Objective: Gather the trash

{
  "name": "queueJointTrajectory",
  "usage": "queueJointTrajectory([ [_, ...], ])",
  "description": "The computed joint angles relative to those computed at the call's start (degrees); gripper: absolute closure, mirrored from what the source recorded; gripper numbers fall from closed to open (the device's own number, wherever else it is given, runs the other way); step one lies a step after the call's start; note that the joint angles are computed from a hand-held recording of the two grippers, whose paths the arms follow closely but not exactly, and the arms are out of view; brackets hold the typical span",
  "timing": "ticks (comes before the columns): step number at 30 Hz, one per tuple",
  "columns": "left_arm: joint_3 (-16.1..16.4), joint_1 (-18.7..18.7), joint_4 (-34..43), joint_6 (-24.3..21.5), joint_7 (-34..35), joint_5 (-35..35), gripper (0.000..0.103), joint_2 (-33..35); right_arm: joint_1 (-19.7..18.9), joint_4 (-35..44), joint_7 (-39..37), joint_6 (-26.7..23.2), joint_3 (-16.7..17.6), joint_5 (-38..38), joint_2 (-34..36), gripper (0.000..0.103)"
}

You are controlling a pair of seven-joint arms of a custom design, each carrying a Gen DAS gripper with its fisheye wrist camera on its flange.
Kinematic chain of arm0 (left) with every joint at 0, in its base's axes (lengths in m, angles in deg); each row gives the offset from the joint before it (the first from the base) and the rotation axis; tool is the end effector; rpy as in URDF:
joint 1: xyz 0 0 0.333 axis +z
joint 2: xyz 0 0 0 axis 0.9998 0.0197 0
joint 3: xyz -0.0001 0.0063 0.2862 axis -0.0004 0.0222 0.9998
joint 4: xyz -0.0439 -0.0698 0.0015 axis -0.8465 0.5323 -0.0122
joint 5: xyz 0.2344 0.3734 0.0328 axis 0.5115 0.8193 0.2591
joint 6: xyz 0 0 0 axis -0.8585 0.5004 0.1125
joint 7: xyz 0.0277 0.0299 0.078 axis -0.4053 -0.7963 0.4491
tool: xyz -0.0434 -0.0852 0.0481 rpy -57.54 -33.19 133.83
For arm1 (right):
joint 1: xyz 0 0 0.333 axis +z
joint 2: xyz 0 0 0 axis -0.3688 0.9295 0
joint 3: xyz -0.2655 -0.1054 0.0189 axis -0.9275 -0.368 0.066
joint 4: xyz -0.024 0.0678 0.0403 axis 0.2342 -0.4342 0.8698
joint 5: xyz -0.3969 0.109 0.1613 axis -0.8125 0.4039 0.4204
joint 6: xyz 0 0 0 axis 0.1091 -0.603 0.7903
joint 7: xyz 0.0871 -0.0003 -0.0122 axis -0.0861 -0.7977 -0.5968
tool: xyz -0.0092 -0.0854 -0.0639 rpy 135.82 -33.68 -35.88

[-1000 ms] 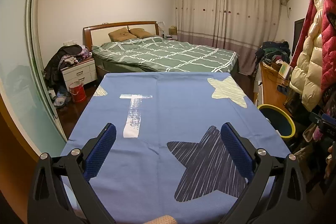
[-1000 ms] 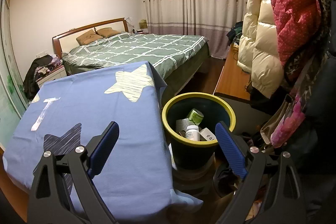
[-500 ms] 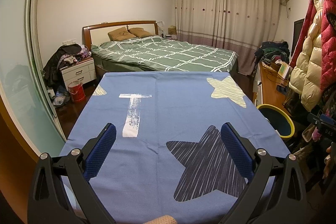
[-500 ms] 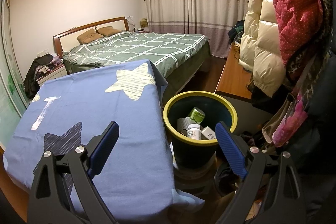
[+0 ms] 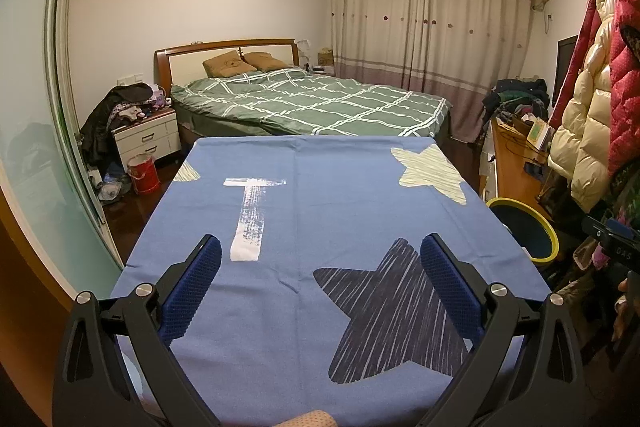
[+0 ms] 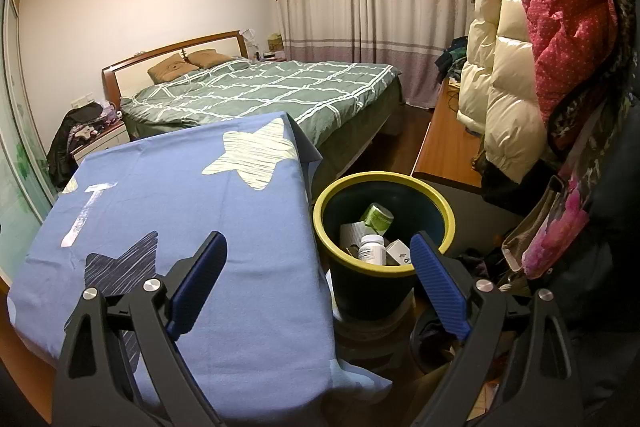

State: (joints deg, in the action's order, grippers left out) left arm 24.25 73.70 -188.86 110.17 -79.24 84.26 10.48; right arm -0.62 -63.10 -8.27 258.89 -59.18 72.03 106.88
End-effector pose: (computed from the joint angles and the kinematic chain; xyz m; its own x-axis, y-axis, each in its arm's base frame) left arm 0.5776 -0.2883 0.3520 0.1496 -0.9881 0.0355 -0.4853 -0.1046 -0.8681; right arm 0.6301 0.1502 0.3176 0.0291 -0.9987 -0.0410 -0.5466 0.0184 -0.8372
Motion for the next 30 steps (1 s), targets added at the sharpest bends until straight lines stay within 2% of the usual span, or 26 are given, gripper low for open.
queueJointTrajectory([
  [30, 0.0, 0.0, 0.1, 0.2, 0.6, -0.8, 0.005, 0.1, 0.8, 0.0, -0.7, 0.0, -0.2, 1.2, 0.1, 0.015],
])
